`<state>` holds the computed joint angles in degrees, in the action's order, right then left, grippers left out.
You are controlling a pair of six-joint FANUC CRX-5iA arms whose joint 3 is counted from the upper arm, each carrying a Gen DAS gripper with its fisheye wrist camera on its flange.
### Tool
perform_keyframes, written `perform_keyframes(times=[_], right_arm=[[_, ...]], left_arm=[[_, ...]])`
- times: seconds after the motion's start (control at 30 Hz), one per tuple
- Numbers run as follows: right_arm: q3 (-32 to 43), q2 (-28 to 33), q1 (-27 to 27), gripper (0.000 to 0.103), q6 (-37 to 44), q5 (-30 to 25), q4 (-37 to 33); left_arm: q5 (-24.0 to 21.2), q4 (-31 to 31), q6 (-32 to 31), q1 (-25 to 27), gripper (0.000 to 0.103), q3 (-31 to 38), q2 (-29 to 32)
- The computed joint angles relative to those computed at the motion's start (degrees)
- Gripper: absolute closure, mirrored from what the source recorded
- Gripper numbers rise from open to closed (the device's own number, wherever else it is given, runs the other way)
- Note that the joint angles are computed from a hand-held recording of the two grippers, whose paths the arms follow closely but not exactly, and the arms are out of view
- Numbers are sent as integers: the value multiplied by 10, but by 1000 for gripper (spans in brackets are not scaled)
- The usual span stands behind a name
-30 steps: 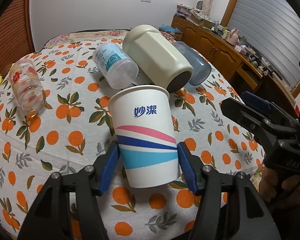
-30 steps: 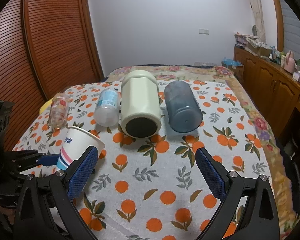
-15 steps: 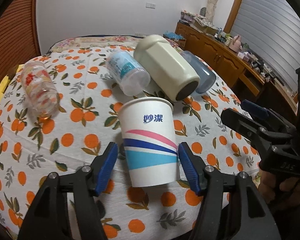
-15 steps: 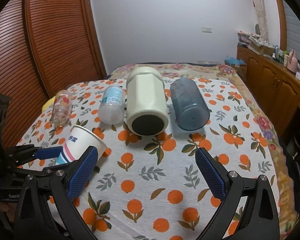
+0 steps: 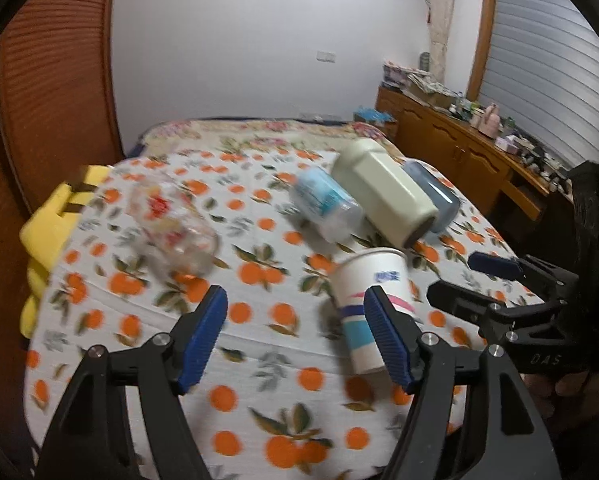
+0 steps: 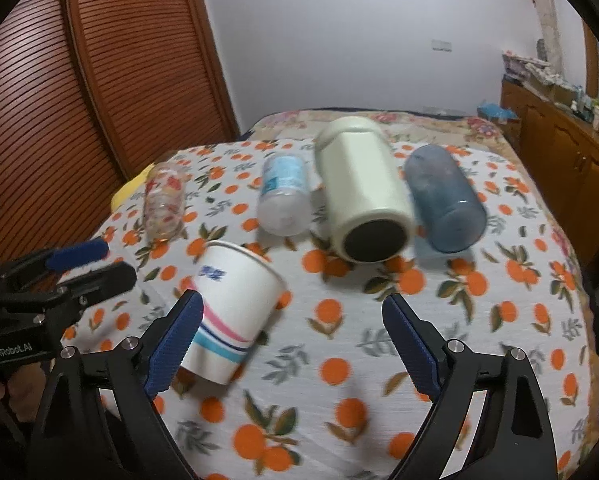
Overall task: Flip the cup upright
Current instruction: 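Close the right tool on the paper cup while the left tool opens and releases it, then rotate the held paper cup with the right tool until its opening faces up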
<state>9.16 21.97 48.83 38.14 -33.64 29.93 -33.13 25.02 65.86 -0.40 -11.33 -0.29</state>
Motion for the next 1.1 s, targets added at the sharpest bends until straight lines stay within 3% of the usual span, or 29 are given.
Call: perform_keyframes(times=[0.2, 0.47, 1.1], right_arm=[[68, 32, 0, 14, 64, -31, -92], [131, 67, 2, 17, 106, -75, -145], [321, 154, -41, 21, 210, -241, -325]], left_arm=[[12, 7, -7, 19, 32, -14, -11], [19, 19, -15, 31, 32, -30, -16], [26, 43, -28, 39, 32, -50, -21]])
